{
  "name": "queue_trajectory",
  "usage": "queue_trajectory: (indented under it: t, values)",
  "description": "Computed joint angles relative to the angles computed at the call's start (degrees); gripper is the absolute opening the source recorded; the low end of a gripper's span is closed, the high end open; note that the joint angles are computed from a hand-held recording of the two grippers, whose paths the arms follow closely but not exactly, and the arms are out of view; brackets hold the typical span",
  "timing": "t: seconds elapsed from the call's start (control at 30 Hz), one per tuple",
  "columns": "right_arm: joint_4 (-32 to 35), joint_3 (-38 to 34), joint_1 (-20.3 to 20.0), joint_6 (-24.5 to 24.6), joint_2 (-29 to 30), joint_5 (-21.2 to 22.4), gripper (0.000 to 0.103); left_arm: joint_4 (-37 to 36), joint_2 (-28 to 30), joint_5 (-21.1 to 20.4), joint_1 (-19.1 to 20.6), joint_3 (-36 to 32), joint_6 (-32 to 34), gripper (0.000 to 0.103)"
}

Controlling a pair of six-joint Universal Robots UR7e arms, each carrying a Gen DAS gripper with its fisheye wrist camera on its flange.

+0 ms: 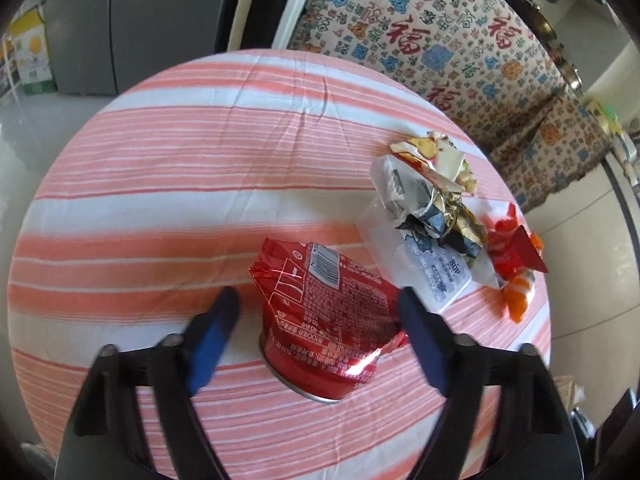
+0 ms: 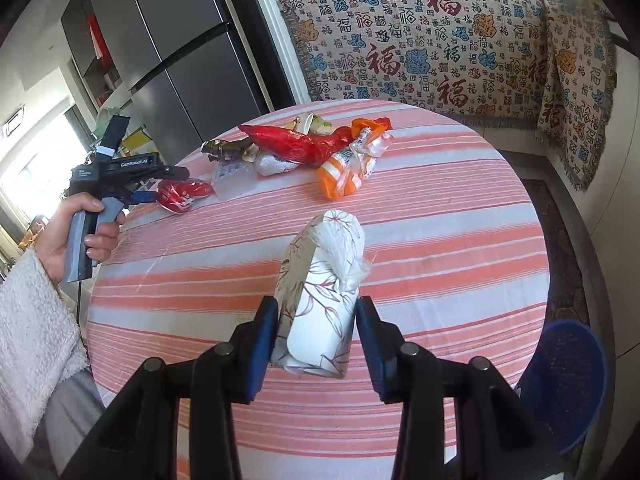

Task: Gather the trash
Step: 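Grasp the white tissue pack with the right tool while the left tool grasps the red Coke can, then carry the Coke can and tissue pack to the blue wastebasket and release both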

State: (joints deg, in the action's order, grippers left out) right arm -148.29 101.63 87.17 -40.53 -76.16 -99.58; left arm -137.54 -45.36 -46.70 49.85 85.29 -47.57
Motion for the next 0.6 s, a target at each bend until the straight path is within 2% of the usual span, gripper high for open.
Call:
queue_trajectory:
  t: [0.03,0.13,0.23,0.43,0.6]
  values:
    - [-0.02,0.13,-0.03,-0.16,-0.21,-0.05,0.041,-2.68,-0.27,-1.75,0.24,1.0,0.57,0.05]
    - [-0.68,0.55,-0.2,-0.68,-0.75,-0.17,0.041,-6.78,-1.2,-2.26,-0.64,3.91,-0.11,0.042]
    - [-0.37,0.51,-0.67,-0.18,-1.28,0.43,0.041,-6.99,-2.28,-2.99,-1.99,6.07,-1.76,0.041]
    - [-0.49,1.18,-1.04,-0.45,-2.6,1.88,0.041,-10.14,-3.75,-1.58,-7.17,12.11,-3.61,0.039]
    - [0.03,1.27,-1.26,-0.64,-3.31,2.42,0.041,-12.78,-1.88,-0.93,-11.29,13.75,-3.67,0.039]
